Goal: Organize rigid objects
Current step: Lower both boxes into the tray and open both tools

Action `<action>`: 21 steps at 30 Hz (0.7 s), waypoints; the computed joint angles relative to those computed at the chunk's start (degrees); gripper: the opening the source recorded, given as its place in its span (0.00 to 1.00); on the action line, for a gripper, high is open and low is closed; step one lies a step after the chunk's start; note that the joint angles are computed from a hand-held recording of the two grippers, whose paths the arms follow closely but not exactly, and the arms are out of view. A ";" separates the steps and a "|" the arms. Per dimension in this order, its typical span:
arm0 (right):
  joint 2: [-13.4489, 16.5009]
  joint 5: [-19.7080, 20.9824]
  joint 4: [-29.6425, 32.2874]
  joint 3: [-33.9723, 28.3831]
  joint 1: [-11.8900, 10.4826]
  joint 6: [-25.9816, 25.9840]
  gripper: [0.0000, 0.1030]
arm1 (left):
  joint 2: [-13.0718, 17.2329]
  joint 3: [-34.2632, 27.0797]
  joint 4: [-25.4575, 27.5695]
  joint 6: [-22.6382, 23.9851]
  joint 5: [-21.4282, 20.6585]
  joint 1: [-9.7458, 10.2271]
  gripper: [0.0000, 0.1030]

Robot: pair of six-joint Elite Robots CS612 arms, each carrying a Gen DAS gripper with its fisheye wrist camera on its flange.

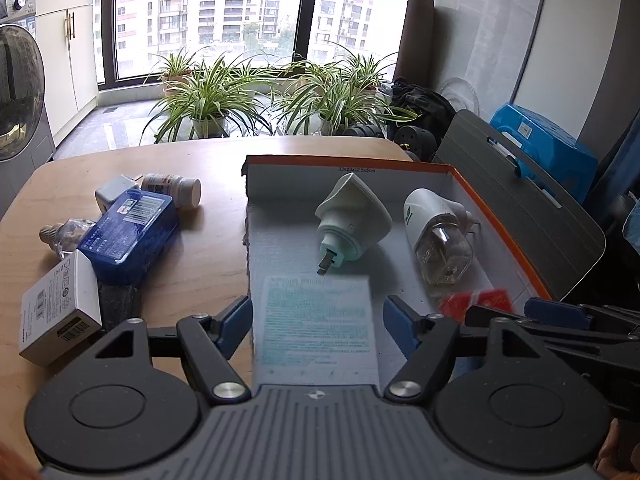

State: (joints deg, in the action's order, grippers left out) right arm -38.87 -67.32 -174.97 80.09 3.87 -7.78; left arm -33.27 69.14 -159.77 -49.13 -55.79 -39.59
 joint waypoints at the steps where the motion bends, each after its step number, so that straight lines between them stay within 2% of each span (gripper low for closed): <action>1: -0.16 -0.17 -0.10 0.11 -0.02 0.18 0.71 | -0.07 0.03 0.10 -0.09 -0.07 0.02 0.77; 3: -0.44 -0.46 -0.51 0.35 -0.10 0.67 0.72 | -0.36 0.55 -0.52 0.00 -0.17 -0.01 0.84; 11: -1.45 0.09 -2.27 1.98 -0.01 -0.20 0.77 | -2.42 3.51 -0.56 -1.47 1.45 -0.58 0.92; 21: -3.06 2.10 -2.41 4.35 1.51 -3.86 0.79 | -6.74 10.54 0.94 -7.65 4.57 -1.18 0.95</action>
